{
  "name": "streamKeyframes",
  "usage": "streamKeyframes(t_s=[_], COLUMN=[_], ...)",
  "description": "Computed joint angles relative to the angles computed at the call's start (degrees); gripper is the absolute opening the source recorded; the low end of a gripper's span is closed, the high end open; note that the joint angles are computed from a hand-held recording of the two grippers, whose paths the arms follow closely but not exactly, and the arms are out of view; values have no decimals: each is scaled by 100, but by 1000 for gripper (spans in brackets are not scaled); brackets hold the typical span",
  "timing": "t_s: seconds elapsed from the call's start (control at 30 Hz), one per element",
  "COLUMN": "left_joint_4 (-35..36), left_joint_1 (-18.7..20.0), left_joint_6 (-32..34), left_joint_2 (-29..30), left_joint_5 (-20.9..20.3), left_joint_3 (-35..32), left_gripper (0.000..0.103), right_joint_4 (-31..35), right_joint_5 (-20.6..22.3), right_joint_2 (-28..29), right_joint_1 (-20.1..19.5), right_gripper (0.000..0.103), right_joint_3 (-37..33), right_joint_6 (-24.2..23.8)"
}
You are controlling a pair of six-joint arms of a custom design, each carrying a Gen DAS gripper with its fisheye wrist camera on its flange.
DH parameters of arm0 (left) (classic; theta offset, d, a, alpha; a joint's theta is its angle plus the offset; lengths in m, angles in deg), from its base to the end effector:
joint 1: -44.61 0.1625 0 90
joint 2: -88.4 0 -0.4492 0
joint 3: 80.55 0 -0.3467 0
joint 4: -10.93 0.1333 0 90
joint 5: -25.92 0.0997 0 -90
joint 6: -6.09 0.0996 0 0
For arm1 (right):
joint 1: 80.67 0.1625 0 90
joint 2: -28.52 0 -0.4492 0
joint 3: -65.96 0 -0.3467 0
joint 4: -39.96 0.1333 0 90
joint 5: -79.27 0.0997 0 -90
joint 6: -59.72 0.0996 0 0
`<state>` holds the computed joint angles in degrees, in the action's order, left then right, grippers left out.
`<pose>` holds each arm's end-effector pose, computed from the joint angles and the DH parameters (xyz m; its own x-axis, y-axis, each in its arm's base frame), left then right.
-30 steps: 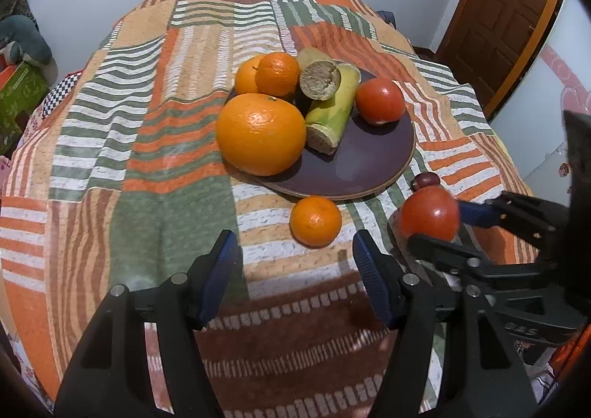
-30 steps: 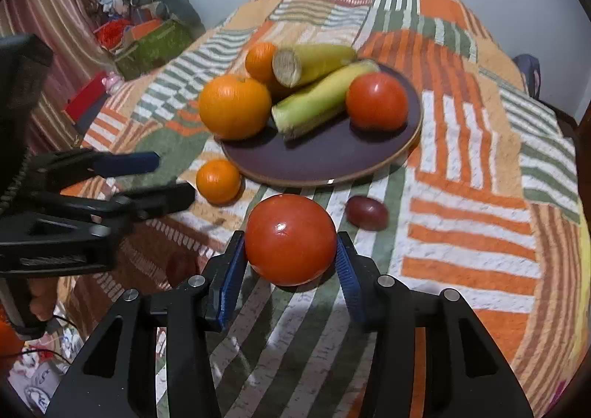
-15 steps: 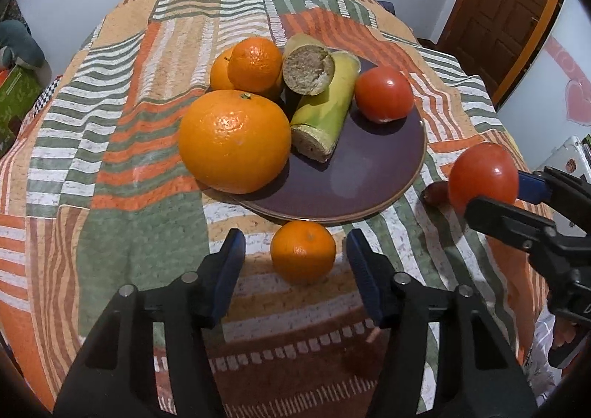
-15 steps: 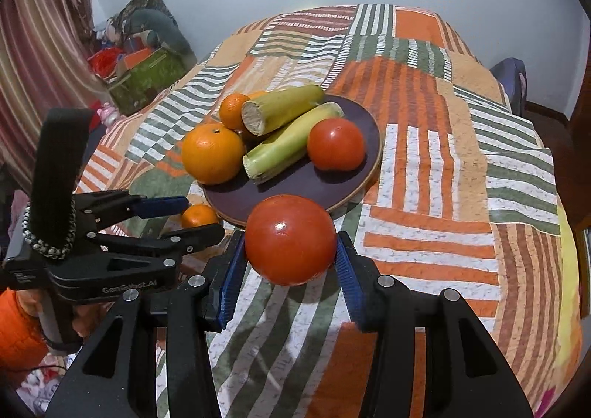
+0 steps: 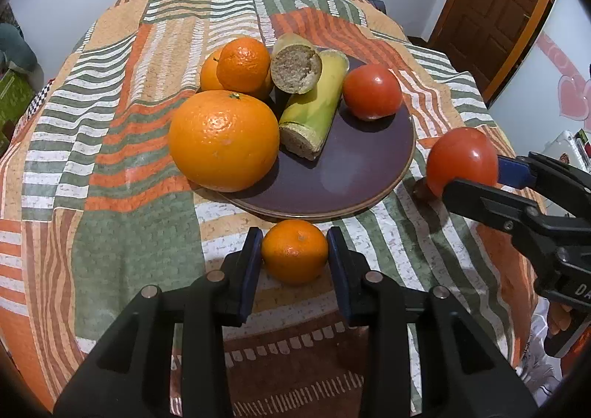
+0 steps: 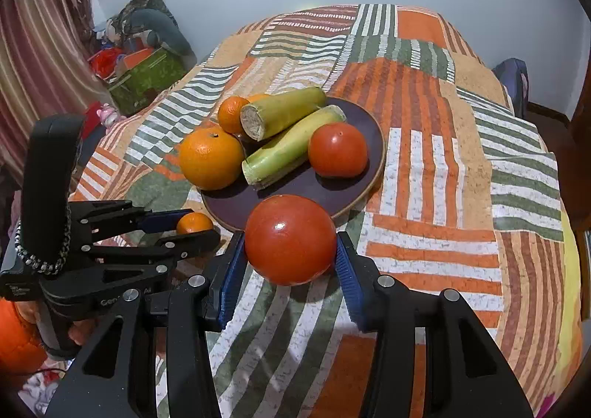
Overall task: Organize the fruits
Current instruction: 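Grasp second tangerine with left gripper while right gripper grasps second red tomato, then carry tangerine and tomato in both grippers over the purple plate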
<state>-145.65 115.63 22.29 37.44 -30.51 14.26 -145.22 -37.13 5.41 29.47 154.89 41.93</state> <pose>-0.0355 -0.6825 0.2332 -0.7397 0.3095 -0.5976 0.5273 0.8183 -0.2288 0.3197 -0.6132 -0.0063 -0.7805 -0.3488 0.5188 -0.5656 0.7474 -0.3485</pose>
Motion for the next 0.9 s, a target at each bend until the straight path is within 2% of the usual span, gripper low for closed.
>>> streamKeyframes(t_s=[0.47,0.9], left_joint_4=[-493,-315], left_joint_1=[-139,-136], left_joint_6=[243,488], left_joint_2=[-161,185], left_joint_5=[-146,-275], left_joint_3=[-273,-829], left_gripper=[35,35], right_joint_4=[216,721], right_joint_5=[-1,-69], right_joint_2=[185,490], right_joint_1=[-7,-31], right_gripper=[44,44], right_joint_3=[-495,-1133], right_joint_6=[-162,-304])
